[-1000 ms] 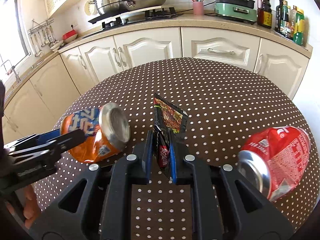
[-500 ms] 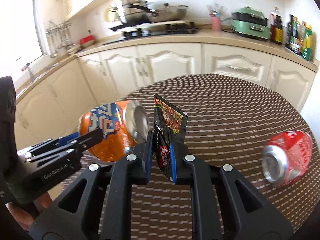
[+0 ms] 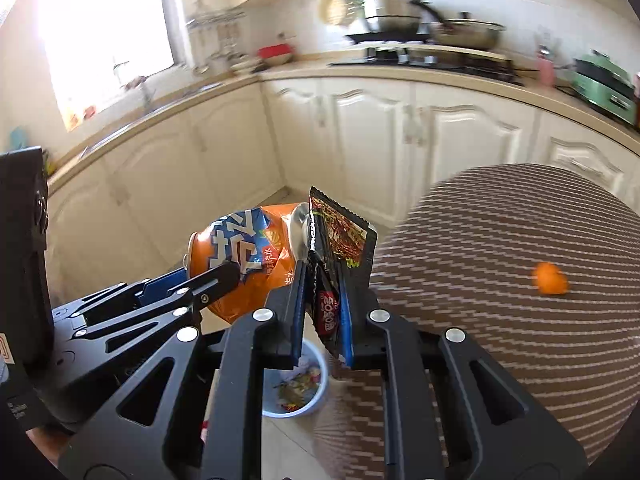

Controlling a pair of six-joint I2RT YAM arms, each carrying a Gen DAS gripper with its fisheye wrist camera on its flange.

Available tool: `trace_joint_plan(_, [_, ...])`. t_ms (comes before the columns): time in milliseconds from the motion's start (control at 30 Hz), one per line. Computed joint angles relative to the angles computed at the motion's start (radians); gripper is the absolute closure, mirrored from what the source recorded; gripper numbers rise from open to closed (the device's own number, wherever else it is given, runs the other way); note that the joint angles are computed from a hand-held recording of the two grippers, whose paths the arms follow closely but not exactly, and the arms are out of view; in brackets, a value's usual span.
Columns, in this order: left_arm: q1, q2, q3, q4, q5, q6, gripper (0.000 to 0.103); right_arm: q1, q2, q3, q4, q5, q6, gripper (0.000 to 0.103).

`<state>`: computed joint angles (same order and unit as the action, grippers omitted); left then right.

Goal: Collect trash
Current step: 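Carry the orange can and black wrapper over the blue bin, then open the left gripper to drop the orange can into the bin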

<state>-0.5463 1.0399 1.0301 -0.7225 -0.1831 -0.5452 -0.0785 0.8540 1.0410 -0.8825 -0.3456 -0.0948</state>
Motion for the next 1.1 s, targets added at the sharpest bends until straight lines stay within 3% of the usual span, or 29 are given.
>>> trace_joint_plan(167, [0.251, -0.078, -0.140, 0.022, 0.163, 0.099, 0.070, 0.334, 0.043, -0.079, 0.097, 0.212, 0.165, 0.088])
trace_joint_plan(333, [0.439, -0.043, -0.268, 0.093, 0.277, 0.176, 0.070, 0.483, 0.155, -0.161, 0.206, 0.308, 0.246, 0.088])
trace_joint_plan(567, [0.587, 0.163, -0.409, 0.275, 0.326, 0.248, 0.070, 0.542, 0.391, -0.237, 0.383, 0.321, 0.284, 0.088])
trace_joint_plan(767, [0.602, 0.479, -0.407, 0.453, 0.323, 0.288, 0.069, 0.528, 0.595, -0.260, 0.504, 0.289, 0.282, 0.088])
trace_joint_plan(933, [0.581, 0.641, -0.359, 0.511, 0.338, 0.272, 0.068, 0.505, 0.705, -0.267, 0.562, 0.266, 0.281, 0.088])
trace_joint_plan(1100, [0.569, 0.699, -0.330, 0.514, 0.358, 0.278, 0.065, 0.494, 0.790, -0.237, 0.585, 0.250, 0.280, 0.088])
